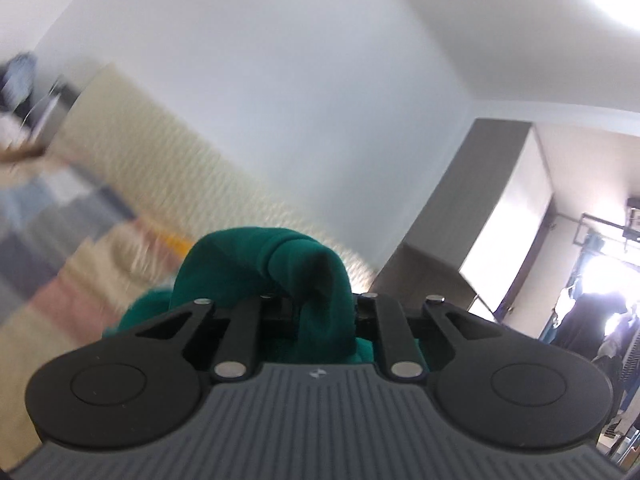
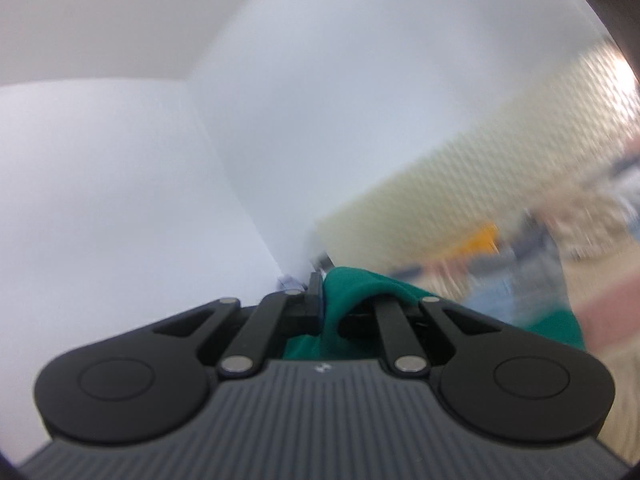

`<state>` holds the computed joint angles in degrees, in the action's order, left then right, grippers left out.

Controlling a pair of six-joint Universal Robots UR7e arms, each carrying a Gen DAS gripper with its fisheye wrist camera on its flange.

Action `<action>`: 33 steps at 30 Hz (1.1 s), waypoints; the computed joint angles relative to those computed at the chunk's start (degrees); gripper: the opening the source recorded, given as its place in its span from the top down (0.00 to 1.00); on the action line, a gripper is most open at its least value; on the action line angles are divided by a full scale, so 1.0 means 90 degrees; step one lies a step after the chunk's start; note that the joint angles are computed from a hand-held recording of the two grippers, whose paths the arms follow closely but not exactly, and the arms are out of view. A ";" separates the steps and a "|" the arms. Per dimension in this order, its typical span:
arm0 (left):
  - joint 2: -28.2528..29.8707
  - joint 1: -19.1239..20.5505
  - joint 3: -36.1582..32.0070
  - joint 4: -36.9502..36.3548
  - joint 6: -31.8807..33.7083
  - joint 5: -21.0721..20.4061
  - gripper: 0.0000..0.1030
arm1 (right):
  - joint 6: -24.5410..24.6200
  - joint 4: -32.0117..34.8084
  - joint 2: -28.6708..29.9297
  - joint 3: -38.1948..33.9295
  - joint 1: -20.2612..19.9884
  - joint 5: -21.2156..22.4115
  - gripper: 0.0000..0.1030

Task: Fold large clothes
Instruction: 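Lift the hoodie high with both grippers to shake it out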

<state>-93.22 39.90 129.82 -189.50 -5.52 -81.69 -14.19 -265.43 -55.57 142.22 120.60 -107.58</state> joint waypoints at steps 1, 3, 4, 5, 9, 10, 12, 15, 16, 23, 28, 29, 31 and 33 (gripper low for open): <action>-0.0010 -0.0123 -0.0249 0.0179 -0.0002 0.0021 0.82 | -0.0099 0.0363 -0.0287 -0.0148 0.0222 -0.0122 0.92; 0.0017 -0.0428 -0.0761 0.0567 0.0110 0.0190 0.82 | -0.0376 0.1041 -0.0772 -0.0496 0.0647 -0.0364 0.92; 0.0049 -0.0564 -0.1001 0.0731 0.0236 0.0295 0.82 | -0.0501 0.1375 -0.0997 -0.0686 0.0829 -0.0407 0.92; 0.0095 -0.0665 -0.1274 0.0918 0.0378 0.0320 0.82 | -0.0610 0.1632 -0.1161 -0.0843 0.0957 -0.0418 0.92; 0.0456 -0.0938 -0.2500 0.1724 0.0394 0.0312 0.82 | -0.1227 0.2579 -0.1552 -0.1758 0.1511 -0.0706 0.92; 0.0575 -0.0962 -0.2749 0.1838 0.0436 0.0307 0.82 | -0.1347 0.2782 -0.1611 -0.1991 0.1582 -0.0683 0.92; 0.0864 -0.0983 -0.3188 0.1956 0.0632 0.0379 0.82 | -0.1645 0.2985 -0.1615 -0.2396 0.1644 -0.0642 0.91; 0.1395 -0.0835 -0.3708 0.2052 0.0905 0.0589 0.82 | -0.1977 0.3191 -0.1519 -0.2915 0.1453 -0.0570 0.91; 0.1577 -0.0728 -0.3805 0.2015 0.0942 0.0612 0.82 | -0.2002 0.3272 -0.1486 -0.3022 0.1342 -0.0584 0.91; 0.3053 0.0334 -0.4152 0.1422 0.1035 0.0590 0.82 | -0.1137 0.3645 -0.1153 -0.3119 -0.0241 -0.0313 0.91; 0.4650 0.1408 -0.4890 0.1285 0.1387 0.0360 0.82 | -0.0815 0.3658 -0.0523 -0.3336 -0.1801 0.0639 0.91; 0.5021 0.1642 -0.5162 0.1357 0.1373 0.0325 0.82 | -0.0781 0.3803 -0.0375 -0.3492 -0.2031 0.0709 0.91; 0.5766 0.2094 -0.5688 0.1359 0.1418 0.0220 0.82 | -0.0789 0.4260 0.0113 -0.4016 -0.2516 0.0733 0.91; 0.6598 0.2455 -0.6472 0.1468 0.1564 0.0018 0.82 | -0.0888 0.4432 0.0669 -0.4476 -0.2942 0.0782 0.91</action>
